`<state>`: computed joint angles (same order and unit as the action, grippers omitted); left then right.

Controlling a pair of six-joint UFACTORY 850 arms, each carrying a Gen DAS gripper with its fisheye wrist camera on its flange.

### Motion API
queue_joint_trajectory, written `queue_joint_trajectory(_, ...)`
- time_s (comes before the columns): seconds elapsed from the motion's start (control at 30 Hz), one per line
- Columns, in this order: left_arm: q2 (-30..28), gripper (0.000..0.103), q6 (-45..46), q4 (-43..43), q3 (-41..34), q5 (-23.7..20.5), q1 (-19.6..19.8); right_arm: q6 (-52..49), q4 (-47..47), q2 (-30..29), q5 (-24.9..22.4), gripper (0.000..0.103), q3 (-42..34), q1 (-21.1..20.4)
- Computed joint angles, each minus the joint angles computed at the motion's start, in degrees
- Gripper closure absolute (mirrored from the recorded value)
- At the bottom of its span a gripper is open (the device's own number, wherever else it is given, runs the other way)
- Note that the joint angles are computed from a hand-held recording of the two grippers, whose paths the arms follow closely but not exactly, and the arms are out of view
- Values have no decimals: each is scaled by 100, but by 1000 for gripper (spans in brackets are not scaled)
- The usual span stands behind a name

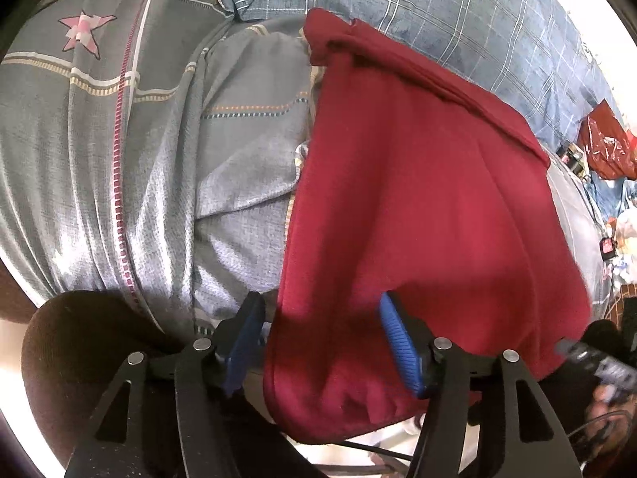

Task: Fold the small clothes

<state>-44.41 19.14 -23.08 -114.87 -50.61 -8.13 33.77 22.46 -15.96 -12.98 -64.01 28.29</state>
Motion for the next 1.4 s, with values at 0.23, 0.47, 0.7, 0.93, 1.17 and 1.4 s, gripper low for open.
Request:
queue_joint_trajectory(0.23,40,29,-90,516,87,157,-184,675,-820,396,330,95,73,-84)
queue_joint_trajectory(0.47,35,29,-184,783,106,266,-268,-783,419,-239,-319,88,-519,-149)
queue_joint_trajectory(0.7,18,28,-137,780,78,224,-262,-1550,1425,-355,-415,69,-521,-233)
queue_joint_trajectory(0.93,43,27,-141,868,120,267,-291,-1736,1519,-486,-535,60,-657,-214)
queue_joint_trajectory(1.17,1,27,-62,782,43,152,-264,-1298,1029,-486,-401,88,-666,-160)
queue_joint_trajectory(1.4,-96,27,-101,635,-113,23,-225,288,-1032,-120,-268,90,-633,-63)
